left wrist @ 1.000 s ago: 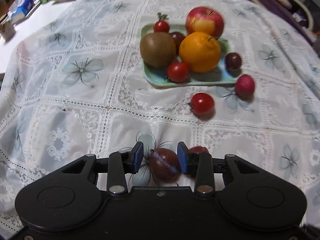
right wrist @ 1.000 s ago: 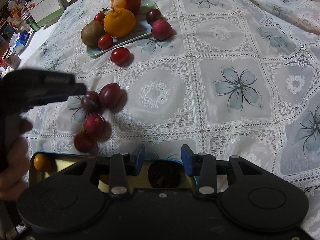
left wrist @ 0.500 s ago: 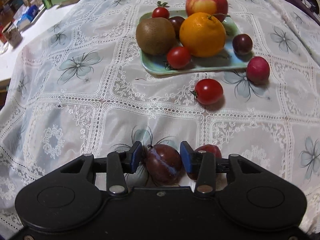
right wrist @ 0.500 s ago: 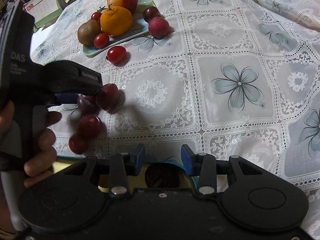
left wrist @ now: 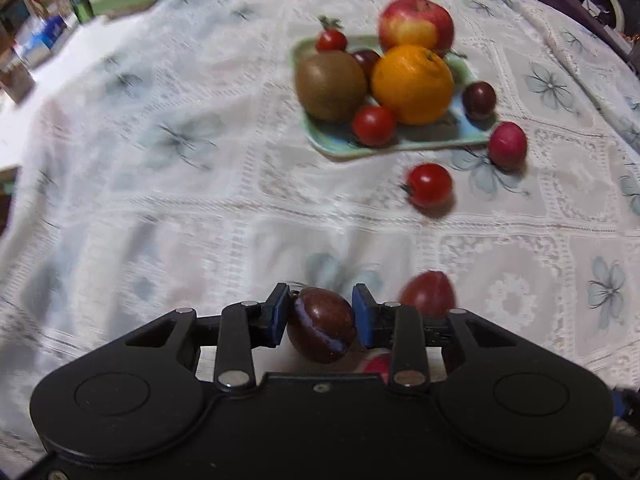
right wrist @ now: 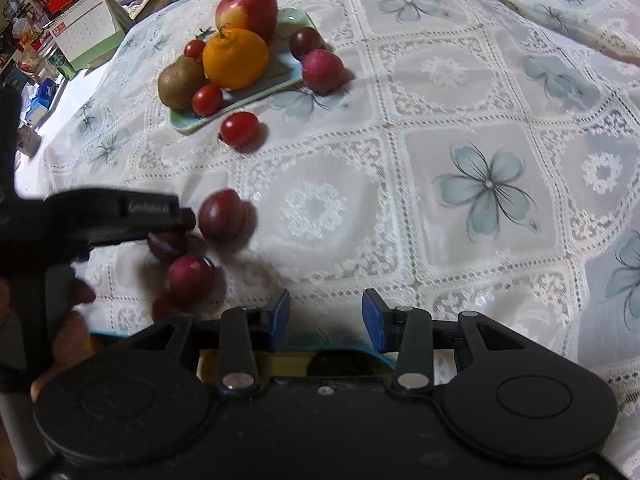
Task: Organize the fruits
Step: 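Grasp a dark red plum with the left gripper while the right gripper reaches for a red plum, then grasp the red plum with the right gripper and carry both plums over the tray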
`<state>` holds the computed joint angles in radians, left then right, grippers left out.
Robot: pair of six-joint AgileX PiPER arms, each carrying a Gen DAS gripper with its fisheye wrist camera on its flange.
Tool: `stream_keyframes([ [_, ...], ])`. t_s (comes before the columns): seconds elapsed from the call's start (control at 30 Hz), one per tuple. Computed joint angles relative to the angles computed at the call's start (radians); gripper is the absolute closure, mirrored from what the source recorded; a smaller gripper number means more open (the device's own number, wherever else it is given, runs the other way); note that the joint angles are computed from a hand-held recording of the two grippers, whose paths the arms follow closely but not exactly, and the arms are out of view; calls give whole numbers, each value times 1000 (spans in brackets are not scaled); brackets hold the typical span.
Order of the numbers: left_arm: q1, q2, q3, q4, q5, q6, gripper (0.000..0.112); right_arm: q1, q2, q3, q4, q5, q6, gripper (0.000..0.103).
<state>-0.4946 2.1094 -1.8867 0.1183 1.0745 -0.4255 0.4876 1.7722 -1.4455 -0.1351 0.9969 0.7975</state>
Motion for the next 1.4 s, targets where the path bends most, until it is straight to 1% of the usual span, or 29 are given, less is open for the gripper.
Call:
stream_keyframes([
  [0.07,7,-17,13,30,3,-16,70,4,29,-41,0,5,-2,60],
  [0.33,84,-103,101,-31,-19,29,70,2,170,-230,63,22,-46,60],
  [0.47,95,-139,143,-40,-35,41,69,8,259,-346,85,57,-53,60],
  [0.7,103,-186,191,-72,-54,71,69,32,419,-540,46,152,-20,59],
  [0.73,103,-191,197,-77,-55,76,69,35,432,-548,34,152,-6,60],
  [0.77,103,-198,203,-85,-56,83,69,39,438,-551,20,154,8,64],
  [0.83,107,-215,219,-110,-57,102,69,44,425,-527,12,130,5,65],
  [0.9,107,-237,237,-126,-56,113,69,45,380,-467,3,95,6,66],
  [1.0,94,-286,277,-126,-62,128,69,40,290,-366,-3,58,7,65],
  [1.13,79,-357,333,-146,-53,158,69,25,144,-208,34,14,-20,65],
  [1.23,59,-413,389,-147,-50,170,69,45,36,-93,21,4,-20,65],
  [1.4,21,-504,506,-139,-71,175,69,96,-136,112,8,-4,-16,65],
])
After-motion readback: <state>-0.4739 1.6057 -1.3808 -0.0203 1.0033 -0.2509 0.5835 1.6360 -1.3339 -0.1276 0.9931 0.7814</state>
